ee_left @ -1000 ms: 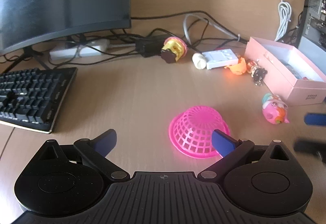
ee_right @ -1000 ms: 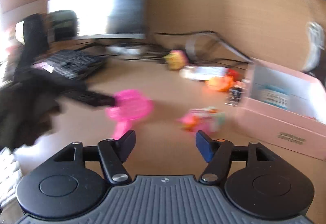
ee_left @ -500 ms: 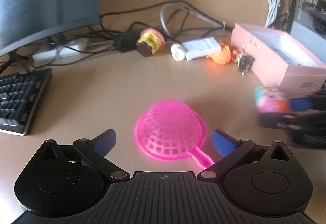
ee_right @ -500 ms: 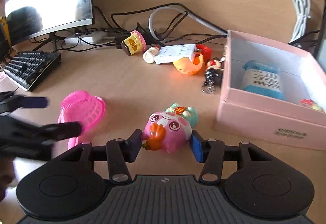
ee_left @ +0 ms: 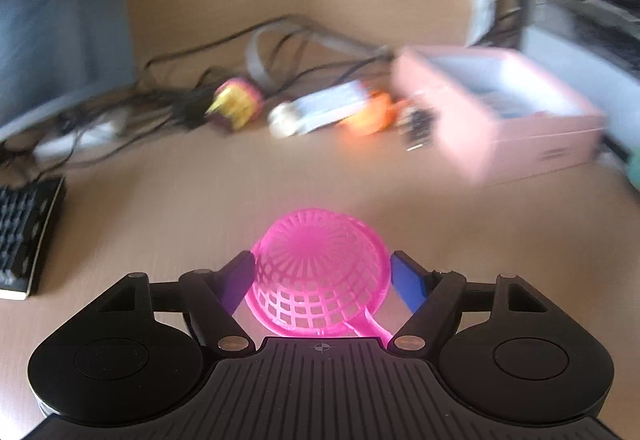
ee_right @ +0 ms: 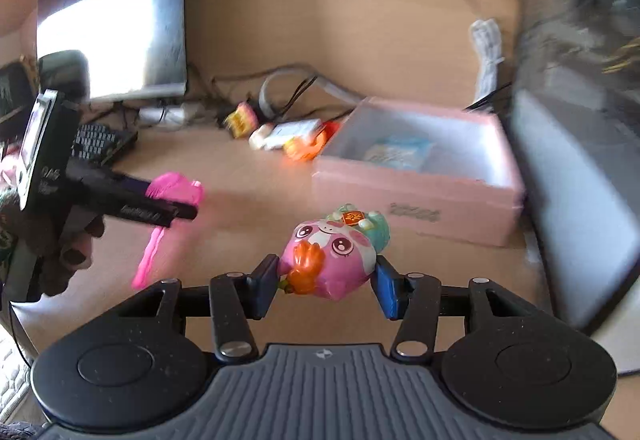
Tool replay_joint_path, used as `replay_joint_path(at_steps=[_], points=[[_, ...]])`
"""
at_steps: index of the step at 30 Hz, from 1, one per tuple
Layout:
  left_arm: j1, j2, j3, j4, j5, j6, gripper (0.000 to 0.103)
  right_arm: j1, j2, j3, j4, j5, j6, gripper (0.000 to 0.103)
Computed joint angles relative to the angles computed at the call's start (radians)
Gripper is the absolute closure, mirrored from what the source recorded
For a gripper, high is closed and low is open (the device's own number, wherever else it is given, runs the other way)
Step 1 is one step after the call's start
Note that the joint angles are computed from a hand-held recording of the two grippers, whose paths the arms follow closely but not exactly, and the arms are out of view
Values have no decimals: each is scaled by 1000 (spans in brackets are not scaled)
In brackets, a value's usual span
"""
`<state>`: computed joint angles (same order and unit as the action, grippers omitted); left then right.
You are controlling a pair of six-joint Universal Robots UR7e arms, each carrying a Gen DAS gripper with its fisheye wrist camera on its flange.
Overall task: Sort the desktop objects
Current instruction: 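Carry the strainer with the left tool while the right tool carries the bird toy, both into the box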
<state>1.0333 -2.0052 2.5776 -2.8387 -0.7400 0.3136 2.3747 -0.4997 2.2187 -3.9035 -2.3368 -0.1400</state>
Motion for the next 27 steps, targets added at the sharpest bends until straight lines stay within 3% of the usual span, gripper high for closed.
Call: replay_joint_path(at_steps=[4,8,13,15,17,20,27], points=[[-150,-63,-6,101,-42,-63,24,42,-34,15,-117,-93,-76,53],[-218,84,-58,-77,-96,7,24,58,-35,11,-211,-127,-167,53],[-155,405,-201,-337,-239,114,23,33,-28,18,-227,-92,-174,53],[-112,527,-292,-349,-290,134,6,14,-14,14,-235,-67,-176,53],[-92,598,-349,-324,-268,102,6,-1,-5,11,-232,-62,-157,53],[-68,570,-341,-255,-271,59,6,-18,-3,9,-236,-52,-163,53],[-45,310,-211,-71,-181,-2,3,-36,-2,-39,-171,-60,-187,53]])
